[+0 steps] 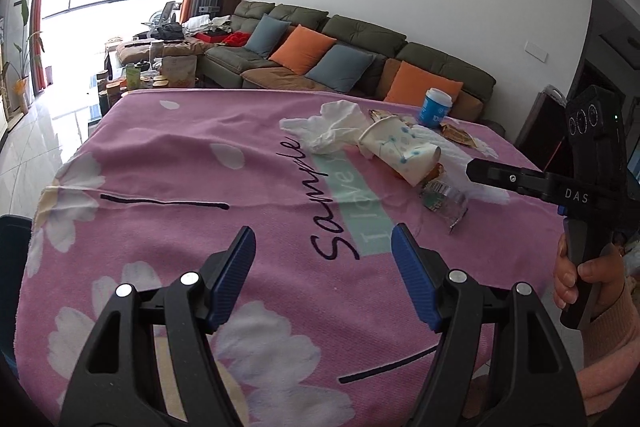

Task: Collect trash
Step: 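Move both grippers back over the table toward the remaining trash, then grasp another white paper cup with the left gripper while the right grasps a clear wrapper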

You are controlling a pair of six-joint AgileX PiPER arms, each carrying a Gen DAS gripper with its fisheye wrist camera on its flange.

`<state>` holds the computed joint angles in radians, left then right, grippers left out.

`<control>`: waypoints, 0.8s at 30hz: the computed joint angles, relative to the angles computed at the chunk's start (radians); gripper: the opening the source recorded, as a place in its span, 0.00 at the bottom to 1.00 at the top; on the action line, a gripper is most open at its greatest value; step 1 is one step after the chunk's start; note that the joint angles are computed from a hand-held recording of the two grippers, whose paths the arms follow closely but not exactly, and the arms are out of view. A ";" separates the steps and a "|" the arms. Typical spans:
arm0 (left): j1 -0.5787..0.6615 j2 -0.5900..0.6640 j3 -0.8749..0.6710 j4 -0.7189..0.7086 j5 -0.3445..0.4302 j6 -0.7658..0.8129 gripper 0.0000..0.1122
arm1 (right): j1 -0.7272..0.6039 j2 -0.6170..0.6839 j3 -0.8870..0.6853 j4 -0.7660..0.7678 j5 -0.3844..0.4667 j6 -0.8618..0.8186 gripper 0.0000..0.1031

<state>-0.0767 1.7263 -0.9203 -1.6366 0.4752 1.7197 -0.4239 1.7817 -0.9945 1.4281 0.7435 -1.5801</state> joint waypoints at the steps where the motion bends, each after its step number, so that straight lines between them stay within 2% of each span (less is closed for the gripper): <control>1: -0.017 0.011 -0.014 0.011 -0.008 -0.016 0.62 | -0.011 0.009 0.002 -0.001 -0.006 -0.004 0.39; 7: -0.078 0.092 -0.144 0.157 -0.010 -0.188 0.62 | -0.048 0.045 0.017 0.026 -0.069 -0.061 0.45; 9: -0.093 0.129 -0.216 0.243 0.007 -0.296 0.62 | -0.052 0.059 0.016 0.044 -0.087 -0.096 0.46; 12: -0.126 0.189 -0.334 0.387 0.010 -0.477 0.61 | -0.064 0.090 -0.003 0.035 -0.069 -0.097 0.46; 17: -0.171 0.331 -0.581 0.625 0.103 -0.789 0.59 | -0.055 0.085 0.001 0.021 -0.074 -0.083 0.46; 24: -0.218 0.497 -0.868 0.805 0.192 -1.060 0.57 | -0.075 0.100 -0.013 -0.014 -0.047 -0.058 0.44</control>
<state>-0.2949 2.2230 -1.7878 -0.8321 0.6675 0.6596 -0.4984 1.8821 -1.0073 1.4144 0.6963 -1.6384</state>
